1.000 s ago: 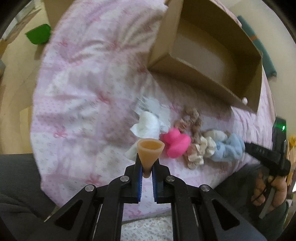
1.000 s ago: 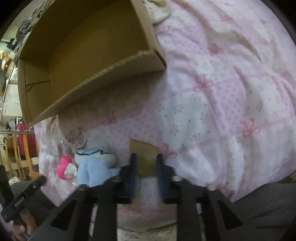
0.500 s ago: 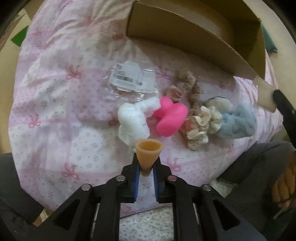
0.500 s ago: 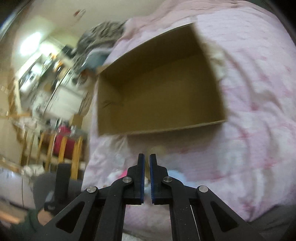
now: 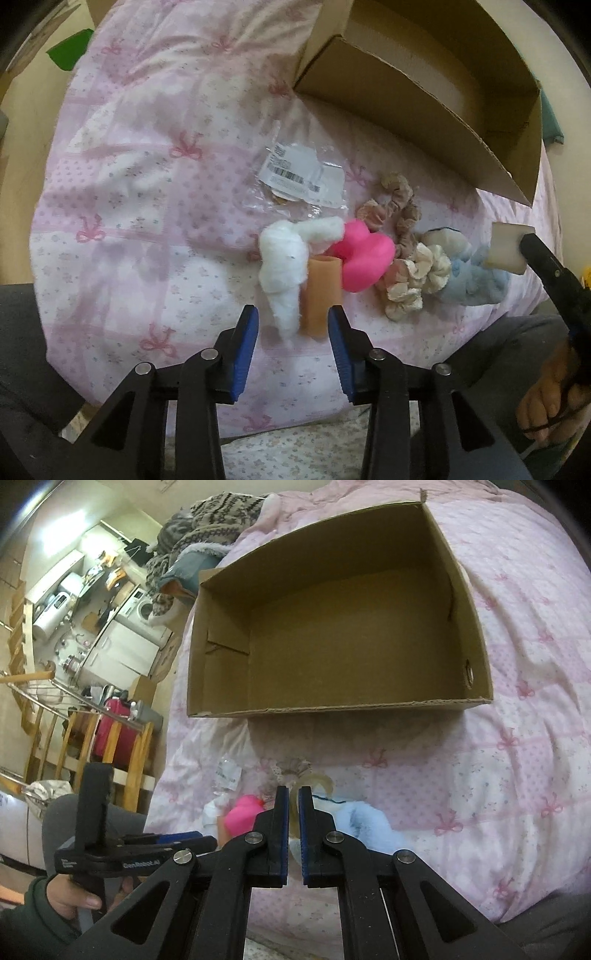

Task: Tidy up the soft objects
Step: 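Lift the tan foam cylinder off the bedspread with the left tool, then carry the tan foam cylinder over the cardboard box with the left tool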

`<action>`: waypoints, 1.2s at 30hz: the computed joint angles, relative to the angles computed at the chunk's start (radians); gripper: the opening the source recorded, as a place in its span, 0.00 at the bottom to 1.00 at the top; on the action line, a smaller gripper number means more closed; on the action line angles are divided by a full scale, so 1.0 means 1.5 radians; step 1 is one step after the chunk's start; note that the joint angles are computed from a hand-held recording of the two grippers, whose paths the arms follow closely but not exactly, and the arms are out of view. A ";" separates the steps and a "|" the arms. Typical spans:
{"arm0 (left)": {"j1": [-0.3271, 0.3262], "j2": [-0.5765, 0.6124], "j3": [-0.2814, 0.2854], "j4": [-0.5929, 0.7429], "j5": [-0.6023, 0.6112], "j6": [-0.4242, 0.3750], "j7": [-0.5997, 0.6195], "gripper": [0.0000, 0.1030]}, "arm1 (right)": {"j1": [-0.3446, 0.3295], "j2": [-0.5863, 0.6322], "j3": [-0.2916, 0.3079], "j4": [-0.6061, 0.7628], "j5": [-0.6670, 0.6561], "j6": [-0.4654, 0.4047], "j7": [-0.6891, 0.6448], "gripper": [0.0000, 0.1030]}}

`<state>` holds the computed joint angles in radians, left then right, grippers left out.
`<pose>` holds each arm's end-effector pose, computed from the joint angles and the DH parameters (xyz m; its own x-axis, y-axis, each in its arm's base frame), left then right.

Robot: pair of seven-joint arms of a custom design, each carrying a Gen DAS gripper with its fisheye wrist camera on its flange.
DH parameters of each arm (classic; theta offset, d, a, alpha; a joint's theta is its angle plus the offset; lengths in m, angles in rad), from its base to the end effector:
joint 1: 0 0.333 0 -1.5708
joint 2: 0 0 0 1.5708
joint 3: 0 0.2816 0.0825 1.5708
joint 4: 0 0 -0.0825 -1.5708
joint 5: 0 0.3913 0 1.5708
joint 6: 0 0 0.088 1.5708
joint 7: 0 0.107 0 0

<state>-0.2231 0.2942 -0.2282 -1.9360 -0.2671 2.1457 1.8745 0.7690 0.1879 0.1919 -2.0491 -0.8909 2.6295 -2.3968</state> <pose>0.5369 -0.2689 0.2963 -0.5328 -0.7948 0.2905 -0.8279 0.5607 0.0156 0.3354 0.5085 0.3477 -0.4486 -0.7313 -0.5137 -0.6841 0.6509 -0.3292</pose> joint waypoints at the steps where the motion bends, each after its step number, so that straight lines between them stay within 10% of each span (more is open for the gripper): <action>1: 0.002 -0.007 -0.002 -0.006 -0.009 0.004 0.006 0.34 | 0.001 -0.002 0.001 -0.001 0.000 -0.004 0.002 0.06; 4: 0.006 -0.063 -0.007 -0.063 -0.037 0.068 0.029 0.34 | 0.003 -0.001 0.002 0.004 0.000 -0.012 0.008 0.06; 8: 0.013 -0.060 -0.015 -0.039 -0.100 -0.009 0.079 0.32 | 0.005 -0.008 0.002 -0.006 -0.011 -0.013 0.032 0.06; 18: -0.044 0.002 0.003 0.000 0.064 0.021 -0.058 0.28 | 0.002 -0.028 0.009 -0.024 -0.033 -0.020 0.066 0.06; 22: -0.044 0.008 -0.004 0.001 0.076 0.030 -0.042 0.08 | -0.002 -0.028 0.013 -0.024 -0.040 -0.021 0.074 0.06; 36: -0.023 -0.113 -0.015 -0.075 -0.009 0.069 0.021 0.04 | -0.001 -0.051 0.024 -0.035 -0.060 -0.041 0.094 0.06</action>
<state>-0.2574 0.1252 -0.2505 -2.0477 -0.2813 2.2496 1.9066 0.7681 0.1108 0.2282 -2.1009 -0.9812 2.5681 -2.2557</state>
